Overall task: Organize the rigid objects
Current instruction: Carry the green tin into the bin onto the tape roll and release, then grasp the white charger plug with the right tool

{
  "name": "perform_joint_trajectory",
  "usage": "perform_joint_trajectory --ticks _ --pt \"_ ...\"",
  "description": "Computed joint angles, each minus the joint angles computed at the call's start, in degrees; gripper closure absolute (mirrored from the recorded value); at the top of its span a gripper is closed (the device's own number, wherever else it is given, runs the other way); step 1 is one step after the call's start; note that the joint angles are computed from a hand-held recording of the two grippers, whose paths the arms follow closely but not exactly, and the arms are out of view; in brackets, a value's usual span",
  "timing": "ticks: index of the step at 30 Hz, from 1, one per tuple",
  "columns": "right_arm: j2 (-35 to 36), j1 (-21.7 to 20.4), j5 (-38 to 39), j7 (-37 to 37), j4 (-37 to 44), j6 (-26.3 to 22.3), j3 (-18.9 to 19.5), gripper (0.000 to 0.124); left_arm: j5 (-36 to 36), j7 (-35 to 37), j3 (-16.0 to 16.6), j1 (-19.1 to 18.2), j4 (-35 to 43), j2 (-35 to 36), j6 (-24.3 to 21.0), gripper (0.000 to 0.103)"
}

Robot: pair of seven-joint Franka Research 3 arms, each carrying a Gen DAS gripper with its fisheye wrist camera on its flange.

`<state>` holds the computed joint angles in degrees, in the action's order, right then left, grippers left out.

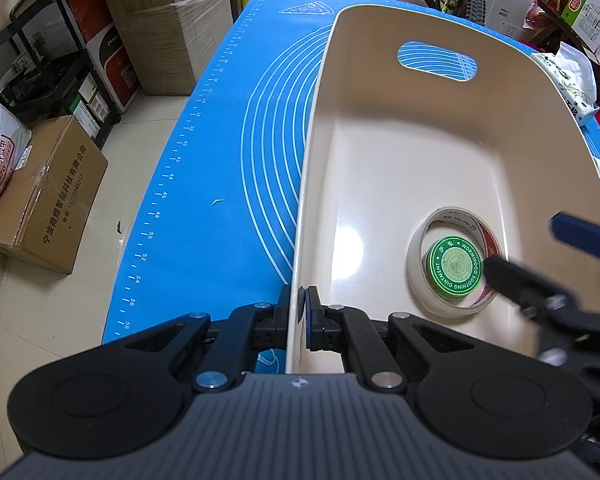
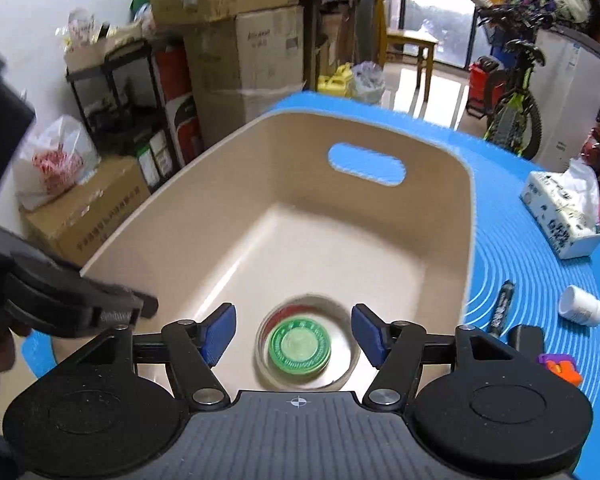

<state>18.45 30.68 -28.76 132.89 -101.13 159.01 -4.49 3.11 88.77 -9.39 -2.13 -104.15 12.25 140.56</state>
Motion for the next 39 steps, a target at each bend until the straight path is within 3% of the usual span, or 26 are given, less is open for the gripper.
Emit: perform_joint_trajectory --ticks 10,14,19,21,26,30,39 --pt "-7.1 -0.6 -11.9 13.4 -6.7 1.4 -1.9 0.052 -0.2 0.4 0.0 0.1 -0.4 -0.1 0.4 0.096" --pt "-10.6 -2.6 -15.6 18.2 -10.3 -0.3 -0.4 0.052 -0.6 0.8 -0.1 0.2 -0.6 -0.2 0.6 0.097" --pt "-13.6 -6.3 -14.6 20.4 -14.8 -3.6 2.6 0.049 -0.8 0.9 -0.1 0.3 -0.8 -0.3 0.8 0.097" --pt "-15.0 -8.4 -13.1 21.5 -18.0 0.5 3.6 0.048 -0.8 0.8 -0.1 0.2 -0.9 -0.4 0.8 0.097" --pt "-16.5 -11.3 -13.3 22.1 -20.7 4.3 5.9 0.049 -0.5 0.7 0.0 0.2 -0.7 -0.1 0.7 0.096" --pt "-18.3 -12.9 -19.9 27.9 -22.1 6.4 6.6 0.049 -0.6 0.8 0.0 0.2 -0.7 -0.2 0.7 0.097" --pt "-21.4 -16.9 -19.5 29.5 -25.8 4.1 9.1 0.049 -0.9 1.1 0.0 0.3 -1.0 -0.4 1.0 0.097"
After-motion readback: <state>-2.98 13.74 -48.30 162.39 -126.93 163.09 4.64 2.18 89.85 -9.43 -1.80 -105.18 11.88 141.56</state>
